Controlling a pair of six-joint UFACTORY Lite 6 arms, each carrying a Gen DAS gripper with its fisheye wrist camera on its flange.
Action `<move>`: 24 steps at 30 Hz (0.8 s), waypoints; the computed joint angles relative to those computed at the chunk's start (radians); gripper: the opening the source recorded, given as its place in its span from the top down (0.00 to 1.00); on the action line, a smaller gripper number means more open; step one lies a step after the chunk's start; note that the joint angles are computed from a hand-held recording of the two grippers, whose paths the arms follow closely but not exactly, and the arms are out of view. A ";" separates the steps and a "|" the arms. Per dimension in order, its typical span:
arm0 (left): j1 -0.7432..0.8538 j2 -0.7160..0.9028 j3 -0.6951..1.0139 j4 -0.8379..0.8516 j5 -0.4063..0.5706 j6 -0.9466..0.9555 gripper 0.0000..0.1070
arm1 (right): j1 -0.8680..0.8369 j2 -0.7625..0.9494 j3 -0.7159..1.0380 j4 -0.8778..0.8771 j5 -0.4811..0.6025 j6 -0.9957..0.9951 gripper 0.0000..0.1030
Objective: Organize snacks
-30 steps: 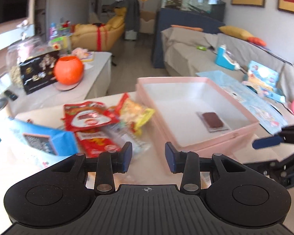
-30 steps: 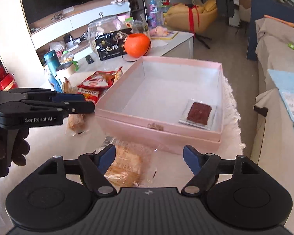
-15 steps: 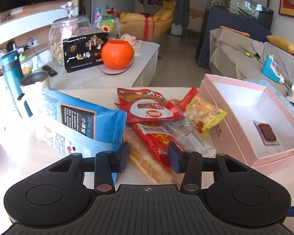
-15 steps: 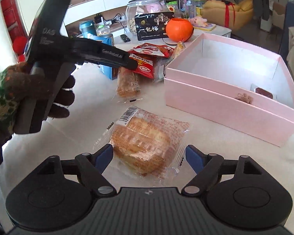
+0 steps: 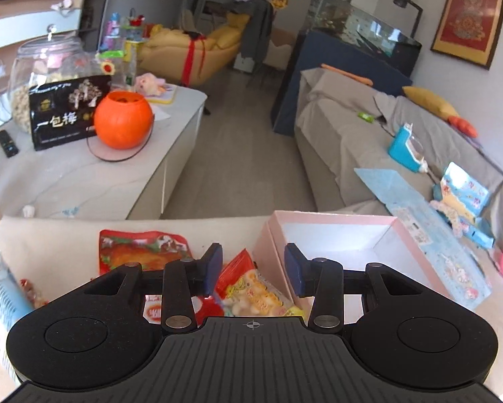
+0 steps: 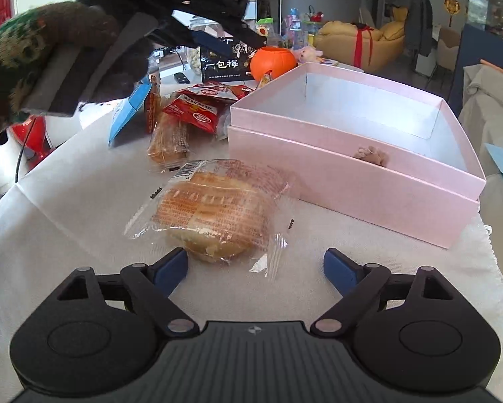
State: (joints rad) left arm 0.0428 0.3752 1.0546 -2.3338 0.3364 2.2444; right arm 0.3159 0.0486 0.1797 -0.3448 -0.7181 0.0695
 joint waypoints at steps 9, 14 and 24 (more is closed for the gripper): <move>-0.005 0.075 -0.007 -0.036 -0.030 0.129 0.60 | -0.005 0.009 0.003 -0.013 -0.011 0.009 0.12; 0.054 -0.127 -0.285 -0.163 0.006 0.371 0.71 | -0.002 0.020 0.007 -0.004 -0.016 0.001 0.12; 0.316 -0.555 -0.812 0.036 0.279 0.253 0.76 | 0.029 -0.148 0.016 -0.071 0.147 0.117 0.12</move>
State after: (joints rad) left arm 0.3587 -0.1801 0.2423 -2.2977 0.6150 2.4971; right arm 0.3445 -0.0995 0.1961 -0.4158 -0.5710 0.1866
